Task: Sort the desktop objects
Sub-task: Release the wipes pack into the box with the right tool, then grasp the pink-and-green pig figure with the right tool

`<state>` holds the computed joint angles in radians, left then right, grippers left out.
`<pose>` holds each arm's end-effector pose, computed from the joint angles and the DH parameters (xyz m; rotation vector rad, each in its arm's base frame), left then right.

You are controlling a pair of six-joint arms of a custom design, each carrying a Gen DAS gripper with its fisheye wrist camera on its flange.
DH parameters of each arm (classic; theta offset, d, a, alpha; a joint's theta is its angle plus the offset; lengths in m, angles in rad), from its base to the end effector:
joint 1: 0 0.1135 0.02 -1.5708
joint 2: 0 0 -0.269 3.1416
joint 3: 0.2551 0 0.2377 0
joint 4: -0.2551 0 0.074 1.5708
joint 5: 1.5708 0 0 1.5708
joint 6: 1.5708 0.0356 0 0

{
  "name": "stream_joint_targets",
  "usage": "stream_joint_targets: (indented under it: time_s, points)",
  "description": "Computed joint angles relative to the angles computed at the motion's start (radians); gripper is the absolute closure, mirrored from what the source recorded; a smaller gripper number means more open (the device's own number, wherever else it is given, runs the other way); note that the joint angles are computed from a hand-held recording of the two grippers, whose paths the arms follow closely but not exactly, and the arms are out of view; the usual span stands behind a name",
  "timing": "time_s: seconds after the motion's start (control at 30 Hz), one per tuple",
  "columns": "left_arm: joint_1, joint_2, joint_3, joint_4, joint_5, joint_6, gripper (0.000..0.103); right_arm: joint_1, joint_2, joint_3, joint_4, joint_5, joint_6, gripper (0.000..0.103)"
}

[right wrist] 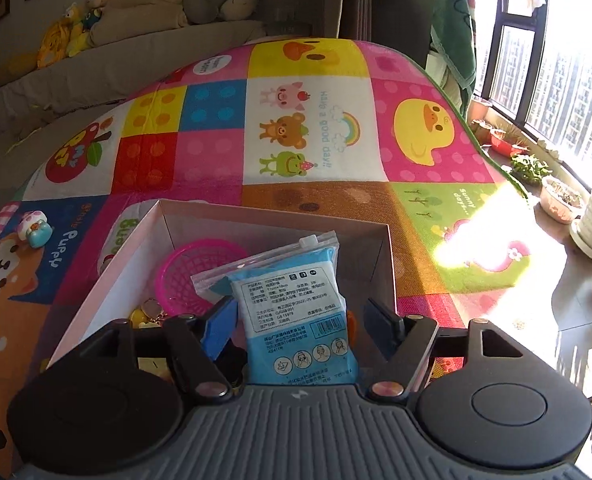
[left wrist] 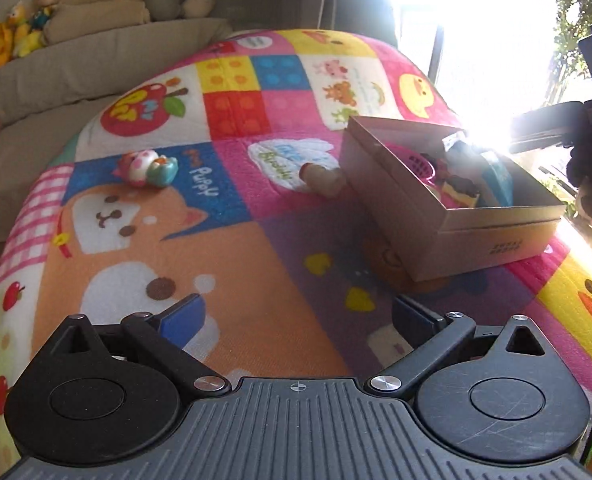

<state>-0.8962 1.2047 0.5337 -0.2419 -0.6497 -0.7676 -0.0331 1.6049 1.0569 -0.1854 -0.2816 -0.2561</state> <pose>0.1441 -0.1456 0.1877 -0.1129 2.2502 -0.0571 0.3373 -0.0013 0.2413 -0.3950 2.2406 0.1729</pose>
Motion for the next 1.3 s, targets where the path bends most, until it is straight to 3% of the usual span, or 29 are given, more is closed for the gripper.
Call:
stream_joint_targets:
  time_s: [0.03,0.1,0.17,0.27,0.47,0.57,0.67,0.9,0.93,0.97,1.03,1.17,1.3]
  points:
    - [0.004,-0.007,-0.007,0.001,0.001,-0.010,0.001,-0.011,-0.017,-0.007,0.004,0.004,-0.005,0.033]
    - [0.014,-0.005,-0.015,0.016,0.009,-0.020,0.001,-0.010,-0.037,-0.027,0.031,0.058,-0.022,0.045]
    - [0.020,0.012,-0.013,0.031,0.017,-0.029,0.001,-0.005,-0.023,-0.017,0.021,0.088,-0.027,0.066]
    - [0.014,0.033,-0.007,0.051,0.025,-0.024,0.001,-0.004,0.021,0.026,-0.023,0.040,0.006,0.070]
    - [0.008,0.028,-0.008,-0.020,-0.070,-0.077,0.000,0.117,0.045,0.071,-0.037,0.191,0.002,0.070]
    - [0.051,0.022,-0.025,-0.046,-0.107,-0.134,0.000,0.168,-0.034,0.066,-0.057,0.120,-0.015,0.065]
    - [0.096,0.007,-0.062,-0.007,-0.092,-0.157,0.000,0.265,-0.021,0.171,-0.206,0.039,-0.023,0.061]
    - [0.130,-0.050,-0.134,0.082,-0.047,-0.164,0.000,0.511,0.244,0.457,-0.348,0.063,0.022,0.060]
    - [0.125,-0.048,-0.136,0.088,-0.051,-0.167,0.000,0.537,0.300,0.524,-0.372,0.042,0.031,0.052]
    - [0.125,-0.047,-0.137,0.093,-0.049,-0.164,0.000,0.555,0.344,0.577,-0.385,0.015,0.036,0.036]
    - [0.127,-0.046,-0.140,0.104,-0.038,-0.157,0.000,0.605,0.424,0.666,-0.381,-0.006,0.018,0.028]
    - [0.135,-0.056,-0.151,0.120,-0.029,-0.158,0.000,0.707,0.585,0.829,-0.372,0.108,-0.059,0.029]
    - [0.135,-0.062,-0.157,0.126,-0.028,-0.159,0.000,0.753,0.751,1.029,-0.445,0.186,-0.045,0.033]
